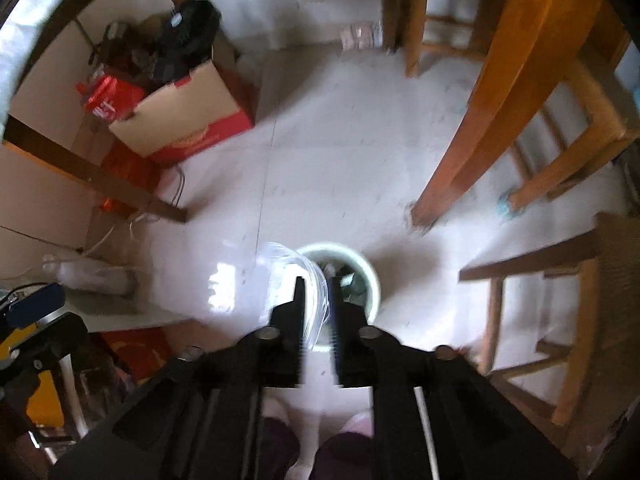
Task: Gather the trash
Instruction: 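Open the right tool dropping the container while the left tool drops the cup into the bucket, then raise both open tools back up toward the table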
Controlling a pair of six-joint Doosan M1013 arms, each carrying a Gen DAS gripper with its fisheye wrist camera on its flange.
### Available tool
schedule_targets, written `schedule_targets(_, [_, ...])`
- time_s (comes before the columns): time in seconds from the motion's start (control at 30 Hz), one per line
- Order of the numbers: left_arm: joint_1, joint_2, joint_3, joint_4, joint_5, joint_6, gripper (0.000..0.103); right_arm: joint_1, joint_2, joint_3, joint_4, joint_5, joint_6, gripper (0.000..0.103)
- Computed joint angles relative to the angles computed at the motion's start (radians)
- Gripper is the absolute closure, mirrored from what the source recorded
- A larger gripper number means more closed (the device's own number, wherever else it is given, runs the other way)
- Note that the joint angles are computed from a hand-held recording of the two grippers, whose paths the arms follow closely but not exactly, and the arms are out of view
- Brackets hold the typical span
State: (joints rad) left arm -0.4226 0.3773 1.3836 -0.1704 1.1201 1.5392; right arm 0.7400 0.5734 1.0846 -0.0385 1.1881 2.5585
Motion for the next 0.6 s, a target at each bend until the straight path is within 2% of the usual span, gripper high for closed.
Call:
schedule_targets(0.03, [0.0, 0.002, -0.002, -0.001, 0.002, -0.004, 0.045, -0.004, -0.005, 0.016, 0.022, -0.027, 0.0, 0.076])
schedule_targets(0.1, [0.002, 0.004, -0.007, -0.008, 0.008, -0.014, 0.045, -0.003, -0.01, 0.025, 0.021, -0.038, 0.01, 0.076])
schedule_targets(0.23, [0.0, 0.004, -0.035, -0.004, 0.032, -0.032, 0.045, 0.001, -0.016, -0.004, 0.002, 0.013, 0.006, 0.075])
schedule_targets(0.37, [-0.006, -0.005, -0.086, -0.008, 0.074, -0.036, 0.045, -0.003, -0.039, -0.015, 0.011, 0.022, 0.001, 0.075])
schedule_targets(0.6, [-0.037, -0.025, -0.217, 0.021, 0.162, -0.042, 0.045, 0.006, -0.076, -0.115, -0.047, 0.132, -0.002, 0.075])
